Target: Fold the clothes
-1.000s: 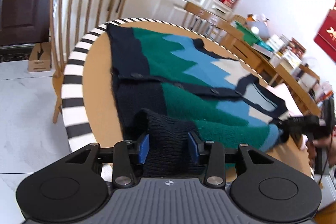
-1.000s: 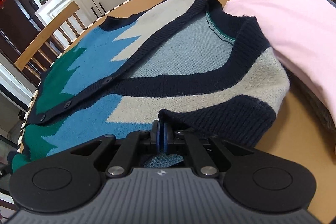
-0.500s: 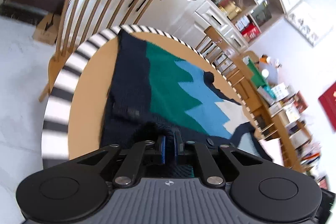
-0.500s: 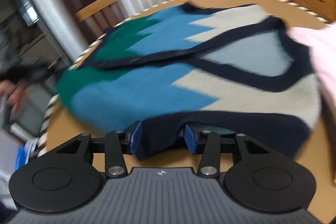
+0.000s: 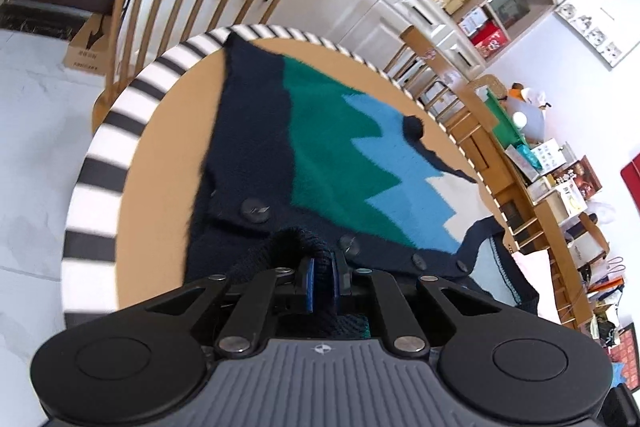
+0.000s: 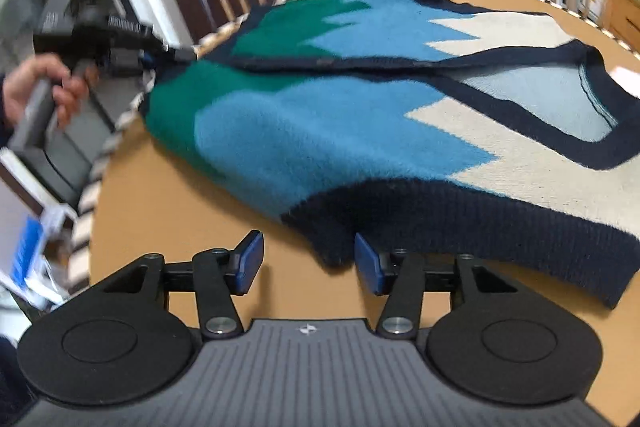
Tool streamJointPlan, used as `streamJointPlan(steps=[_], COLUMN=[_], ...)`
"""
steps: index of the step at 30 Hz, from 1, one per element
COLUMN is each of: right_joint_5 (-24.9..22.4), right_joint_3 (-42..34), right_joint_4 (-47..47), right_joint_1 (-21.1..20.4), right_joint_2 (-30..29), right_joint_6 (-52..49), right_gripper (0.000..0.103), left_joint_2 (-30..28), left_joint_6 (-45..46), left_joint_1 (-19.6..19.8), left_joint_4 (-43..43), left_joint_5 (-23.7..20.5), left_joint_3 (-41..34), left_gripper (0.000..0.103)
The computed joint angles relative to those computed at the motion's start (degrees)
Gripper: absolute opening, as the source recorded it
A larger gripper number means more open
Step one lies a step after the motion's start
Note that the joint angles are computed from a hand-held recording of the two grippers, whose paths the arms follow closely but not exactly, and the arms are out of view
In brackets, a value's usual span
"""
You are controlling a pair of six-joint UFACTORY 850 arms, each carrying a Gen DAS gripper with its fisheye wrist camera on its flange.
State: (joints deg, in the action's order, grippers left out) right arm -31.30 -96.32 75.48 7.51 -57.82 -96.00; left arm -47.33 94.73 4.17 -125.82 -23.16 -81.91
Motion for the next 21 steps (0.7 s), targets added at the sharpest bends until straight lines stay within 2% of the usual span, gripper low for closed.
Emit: streamJointPlan(steps=[1,2,3,4,5,7,10,11,12,13,17,19,21], right_joint_5=[0.88,1.78,3.16,4.03,3.04,-0.97,-6.0,-7.4,-8.77,-9.39,-7.08,-6.33,-4.65], right_joint_3=[0.39,0.76,0.69,0.24,-0.34,-0.48,0.49,0.75,0.94,0.75,1.7,2.63,4.07], right_joint_4=[1.05,2.17,2.86,2.3,2.09,4.63,3.88,2.46,1.02,-1.62,-12.29,-13.75,-10.66], right_joint_1=[0.21,0.43,0.79,0.93,0.61,-0.62,-2.25,-2.78,-3.31,-3.6,-3.28,-3.21,-3.31], right_joint_2=[0.22,0.42,0.47,0.34,0.14,0.55,2.6,3.24,3.84,3.96,3.76,3.89,4.7], right_joint_6=[-1.38,-2.76,-2.92,-1.02,1.23,3.83,6.18,7.0,7.83,9.41,15.51,17.24,16.17], right_gripper=[0.052,0.042,0.018,0.013,0.013,0.013,0.012,0.009,0.0,0.0,0.0,0.003,0.012], left_joint_2=[0.29,0.78,1.27,1.93,2.76,4.39,7.06,8.16,9.2,10.0,12.23,12.89,13.39], left_joint_6=[-0.08,-0.26,-0.5,-0.81,-0.86,-0.86,-0.35,1.36,2.89,3.77,10.12,14.33,15.24], left_joint_1=[0.14,0.37,0.59,0.82,1.02,1.23,0.95,0.67,0.38,0.05,-0.69,-0.82,-0.67], left_joint_4=[-0.32,-0.39,-0.4,-0.32,-0.6,-0.84,-0.28,-1.76,-3.18,-4.38,-13.06,-18.27,-19.08], left_joint_5=[-0.74,-1.88,-3.06,-4.42,-5.9,-8.62,-10.69,-10.64,-10.39,-9.25,-5.27,-3.17,-1.79], left_joint_3=[0.84,1.94,3.06,4.41,6.05,9.11,13.38,14.99,16.47,17.49,21.07,22.01,22.21], left_gripper=[0.01,0.016,0.021,0.032,0.041,0.047,0.048,0.047,0.047,0.047,0.045,0.045,0.045])
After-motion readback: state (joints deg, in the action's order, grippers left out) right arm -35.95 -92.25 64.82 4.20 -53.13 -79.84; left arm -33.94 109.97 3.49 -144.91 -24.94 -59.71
